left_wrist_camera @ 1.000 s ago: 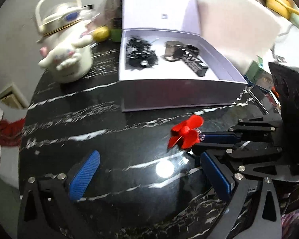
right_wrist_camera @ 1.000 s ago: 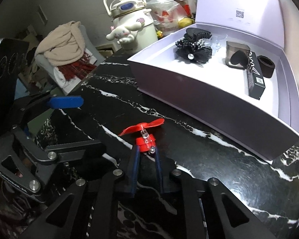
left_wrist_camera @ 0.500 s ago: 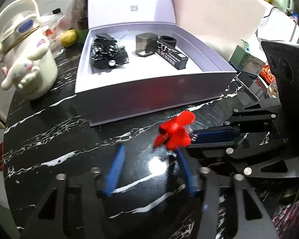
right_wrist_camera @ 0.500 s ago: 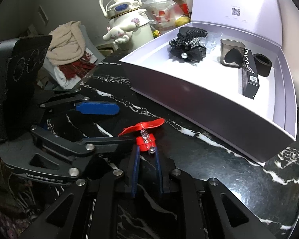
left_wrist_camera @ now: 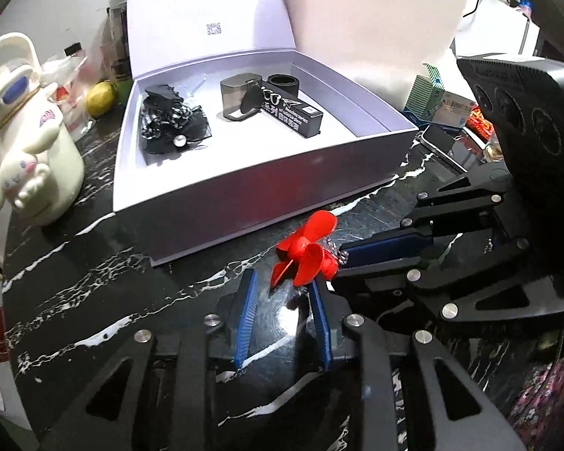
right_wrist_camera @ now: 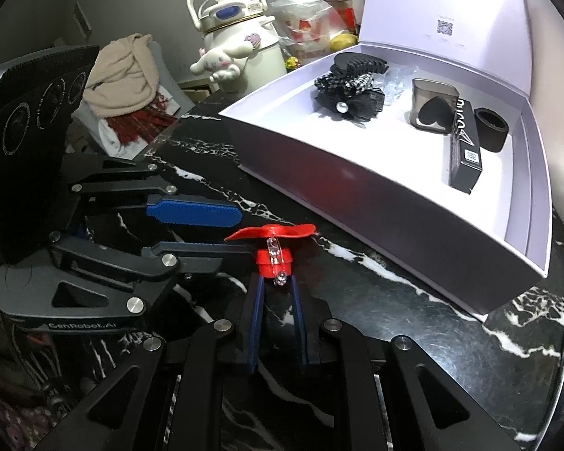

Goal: Organize rigid objects
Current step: 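Lift the red fan with the right gripper and carry it toward the lavender box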

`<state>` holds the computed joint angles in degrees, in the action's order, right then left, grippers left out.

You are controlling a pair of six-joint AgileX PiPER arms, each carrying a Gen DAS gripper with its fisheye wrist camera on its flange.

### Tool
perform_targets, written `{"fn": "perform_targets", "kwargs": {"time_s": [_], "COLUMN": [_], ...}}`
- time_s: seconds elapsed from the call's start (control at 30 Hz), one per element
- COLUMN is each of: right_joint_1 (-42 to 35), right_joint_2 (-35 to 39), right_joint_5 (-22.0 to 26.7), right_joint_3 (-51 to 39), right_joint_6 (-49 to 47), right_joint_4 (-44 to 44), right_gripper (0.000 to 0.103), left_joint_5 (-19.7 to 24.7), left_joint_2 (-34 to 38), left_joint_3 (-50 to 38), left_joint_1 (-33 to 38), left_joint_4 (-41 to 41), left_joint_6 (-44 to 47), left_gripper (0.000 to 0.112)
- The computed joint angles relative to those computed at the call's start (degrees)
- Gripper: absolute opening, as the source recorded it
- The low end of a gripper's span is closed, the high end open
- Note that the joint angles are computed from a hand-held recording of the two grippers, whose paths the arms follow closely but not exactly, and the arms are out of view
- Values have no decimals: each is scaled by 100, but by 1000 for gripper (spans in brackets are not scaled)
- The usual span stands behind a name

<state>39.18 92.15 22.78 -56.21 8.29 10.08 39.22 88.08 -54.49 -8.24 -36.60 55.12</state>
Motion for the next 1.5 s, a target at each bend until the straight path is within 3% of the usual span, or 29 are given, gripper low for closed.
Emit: {"fn": "perform_targets", "kwargs": {"time_s": [0.13, 0.23, 0.3, 0.57, 0.7, 1.0, 1.07, 1.5], "right_joint_1": [5, -6, -15, -215, -307, -324, -309, 79], "right_joint_2": [43, 91, 103, 199, 186, 155, 172, -196], "right_joint_5": [53, 119, 134, 32, -72, -153, -175, 49], "right_joint_3": [-76, -165, -188, -233, -157, -93, -129, -204], "right_joint_6": [179, 228, 345, -15, -120, -430, -424, 845], "right_joint_4": [-282, -430, -565, -379, -292, -141, -145, -1503], "right_gripper": [18, 31, 41, 40, 27, 26, 26, 25], "left_joint_5": [164, 105, 168, 18, 175, 79, 69, -31], "left_joint_2": [125, 238, 267, 347, 357, 460, 402, -225], "left_joint_3": [-78, -152, -204, -334, -343, -389, -338, -57], "left_joint_1": [30, -62, -52, -197, -53, -153, -156, -206], "left_joint_4": [-76, 74, -1, -79, -593, -587, -708, -628], "left_joint_6": [227, 134, 207, 355, 892, 1012, 1146, 936], "left_gripper": [28, 28, 19, 13, 13, 13, 7, 7]}}
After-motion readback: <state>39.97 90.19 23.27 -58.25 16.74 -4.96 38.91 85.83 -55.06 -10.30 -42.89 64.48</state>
